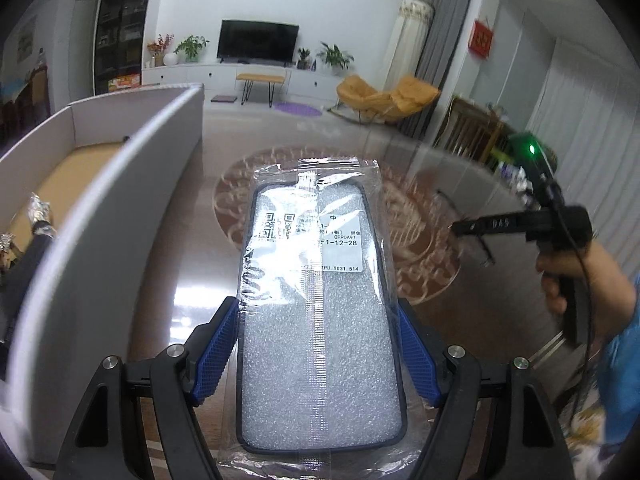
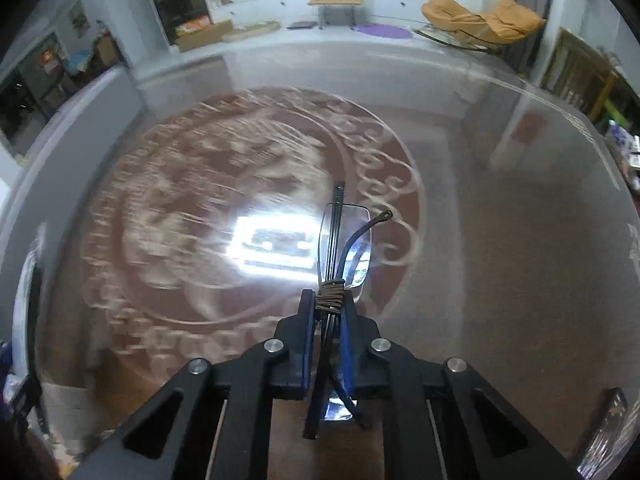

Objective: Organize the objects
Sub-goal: 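Carry the phone case and eyeglasses into the enclosure and release both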

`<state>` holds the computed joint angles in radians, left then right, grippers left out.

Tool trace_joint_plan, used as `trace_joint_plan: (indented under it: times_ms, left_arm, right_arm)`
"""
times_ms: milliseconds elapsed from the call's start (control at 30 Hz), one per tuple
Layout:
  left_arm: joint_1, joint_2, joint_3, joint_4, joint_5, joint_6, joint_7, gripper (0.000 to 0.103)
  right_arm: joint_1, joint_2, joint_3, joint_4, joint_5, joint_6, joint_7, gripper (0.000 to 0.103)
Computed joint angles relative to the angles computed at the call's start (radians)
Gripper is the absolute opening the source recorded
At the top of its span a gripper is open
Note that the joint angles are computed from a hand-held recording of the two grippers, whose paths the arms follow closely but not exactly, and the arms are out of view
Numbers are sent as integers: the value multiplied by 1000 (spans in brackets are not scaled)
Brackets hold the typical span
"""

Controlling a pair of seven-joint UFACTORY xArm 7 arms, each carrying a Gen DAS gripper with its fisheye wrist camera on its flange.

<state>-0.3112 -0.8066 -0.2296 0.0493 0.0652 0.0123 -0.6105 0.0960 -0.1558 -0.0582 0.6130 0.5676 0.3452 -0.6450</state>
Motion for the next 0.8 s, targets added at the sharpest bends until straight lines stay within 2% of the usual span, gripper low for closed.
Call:
trace_joint_plan:
  times_ms: [67, 133, 200, 267, 367, 433, 500, 533, 600, 633, 667, 700, 800]
  left_arm:
    - [-35, -141, 93, -20, -11, 78, 42, 74]
    - [-12, -301, 157, -30, -16, 188, 101, 75]
    - [57, -432, 205, -21, -14, 313, 173, 75]
    - [160, -497, 267, -1, -7, 412, 259, 75]
    - [330, -451, 327, 40, 28, 475, 375, 75]
    - [439, -359, 336, 64, 61, 474, 435, 75]
    - [528, -284, 337, 79, 79, 477, 476, 75]
    - [562, -249, 347, 85, 79, 475, 498, 75]
    - [605, -219, 370, 91, 63, 492, 536, 75]
    - [628, -215, 364, 93, 55, 502, 541, 79]
    - [647, -215, 339, 88, 48, 508, 529, 88]
    - [678, -220, 310, 92, 51, 526, 512, 91]
    - [707, -268, 271, 82, 51, 558, 475, 93]
  right_arm:
    - [48, -86, 1, -11, 77, 58, -38, 12]
    - [124, -168, 5, -3, 160, 122, -58, 12]
    - [222, -210, 13, 37, 267, 169, -79, 12]
    - [318, -199, 42, 99, 374, 188, -98, 12]
    - [399, -94, 112, 221, 470, 211, -96, 12]
    - [412, -21, 176, 286, 446, 181, -69, 12]
    - [424, 79, 236, 361, 377, 149, -3, 16]
    - [428, 128, 259, 392, 335, 150, 38, 19]
    - [428, 192, 289, 429, 264, 138, 106, 42]
    - [427, 207, 300, 432, 235, 127, 134, 48]
    - [426, 217, 308, 433, 203, 117, 163, 59]
    - [424, 218, 315, 428, 179, 108, 187, 67]
    - [415, 187, 323, 389, 131, 69, 208, 80]
